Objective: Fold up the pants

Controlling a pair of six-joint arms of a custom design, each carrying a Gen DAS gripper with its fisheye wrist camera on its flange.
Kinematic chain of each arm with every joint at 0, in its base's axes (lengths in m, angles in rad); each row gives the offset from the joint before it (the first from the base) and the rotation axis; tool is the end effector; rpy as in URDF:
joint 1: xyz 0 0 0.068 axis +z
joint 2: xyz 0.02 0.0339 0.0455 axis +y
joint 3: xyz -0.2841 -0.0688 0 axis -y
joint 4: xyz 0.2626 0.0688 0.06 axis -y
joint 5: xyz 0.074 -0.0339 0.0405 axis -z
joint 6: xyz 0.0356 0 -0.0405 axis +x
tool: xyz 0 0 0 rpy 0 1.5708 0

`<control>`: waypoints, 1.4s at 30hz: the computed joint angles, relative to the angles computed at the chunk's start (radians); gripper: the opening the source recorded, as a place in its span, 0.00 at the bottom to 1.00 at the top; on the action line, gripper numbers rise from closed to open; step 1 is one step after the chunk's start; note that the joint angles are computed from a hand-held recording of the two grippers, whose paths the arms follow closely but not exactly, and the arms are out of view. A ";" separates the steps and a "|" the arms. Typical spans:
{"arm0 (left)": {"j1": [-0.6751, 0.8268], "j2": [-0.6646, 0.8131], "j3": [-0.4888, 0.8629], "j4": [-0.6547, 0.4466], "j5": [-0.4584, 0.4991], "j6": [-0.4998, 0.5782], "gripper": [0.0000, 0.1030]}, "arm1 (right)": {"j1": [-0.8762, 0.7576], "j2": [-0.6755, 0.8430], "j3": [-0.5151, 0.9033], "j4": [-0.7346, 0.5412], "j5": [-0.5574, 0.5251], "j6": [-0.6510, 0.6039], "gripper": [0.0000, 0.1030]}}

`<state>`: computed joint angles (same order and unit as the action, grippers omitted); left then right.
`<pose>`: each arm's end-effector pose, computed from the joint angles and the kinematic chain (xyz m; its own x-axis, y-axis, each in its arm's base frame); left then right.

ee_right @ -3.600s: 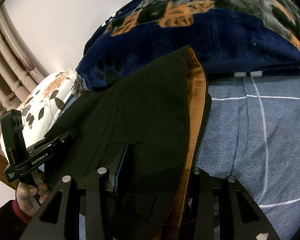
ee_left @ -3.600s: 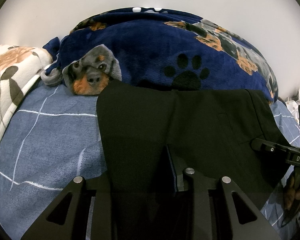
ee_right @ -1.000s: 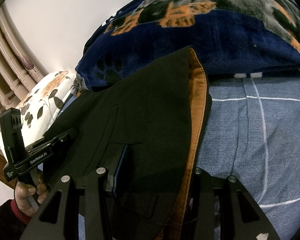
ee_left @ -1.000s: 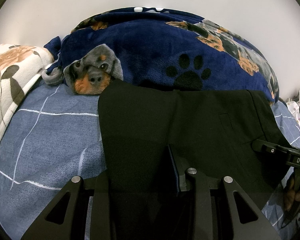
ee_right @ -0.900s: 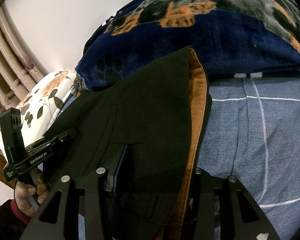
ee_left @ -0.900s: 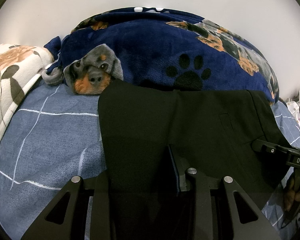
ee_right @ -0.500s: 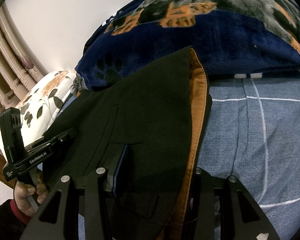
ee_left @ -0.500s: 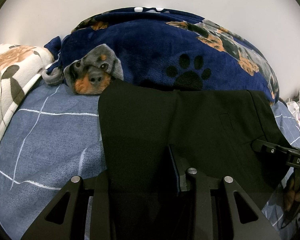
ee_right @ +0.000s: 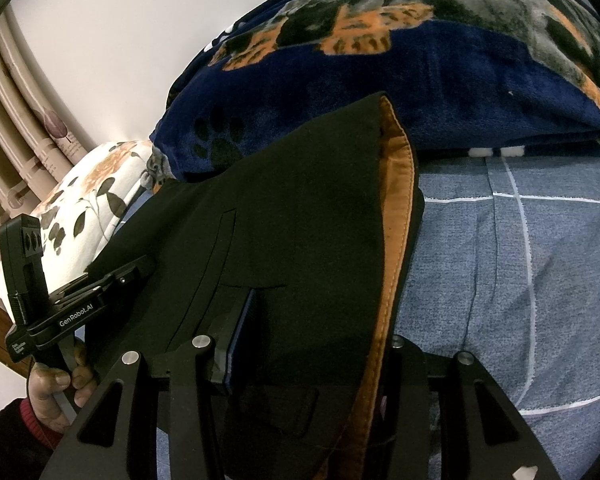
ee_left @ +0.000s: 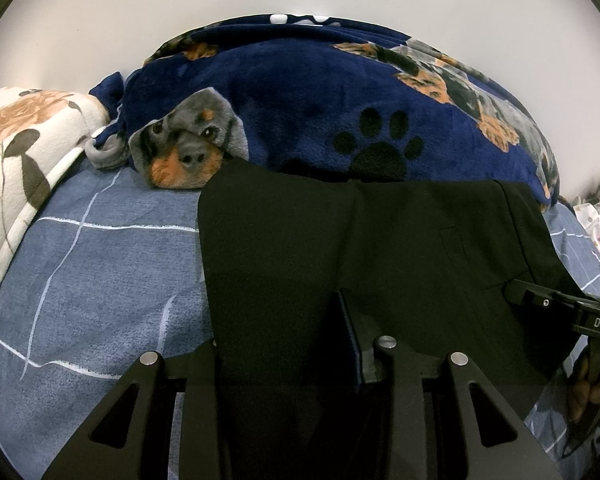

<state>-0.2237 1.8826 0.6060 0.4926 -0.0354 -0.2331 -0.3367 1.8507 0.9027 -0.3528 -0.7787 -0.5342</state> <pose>0.3107 -0.0694 0.0726 -0.7155 -0.0740 -0.6947 0.0329 0.9897 -0.1393 0.3168 -0.0844 0.1125 -0.8126 -0.0995 -0.5742 -0.4129 0.7936 0.4468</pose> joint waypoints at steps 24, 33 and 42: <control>-0.003 0.002 0.003 -0.001 -0.006 -0.004 0.36 | -0.002 0.006 0.004 0.001 0.001 -0.004 0.40; -0.004 0.003 0.004 -0.001 -0.006 -0.004 0.36 | 0.004 -0.005 -0.007 0.009 0.005 0.004 0.40; 0.017 -0.009 -0.017 0.021 -0.017 -0.003 0.46 | -0.004 0.027 0.026 -0.032 -0.013 -0.036 0.51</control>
<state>-0.2071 1.8735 0.5894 0.5137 -0.0529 -0.2366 -0.3406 1.8777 0.9289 -0.3852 -0.7916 -0.5705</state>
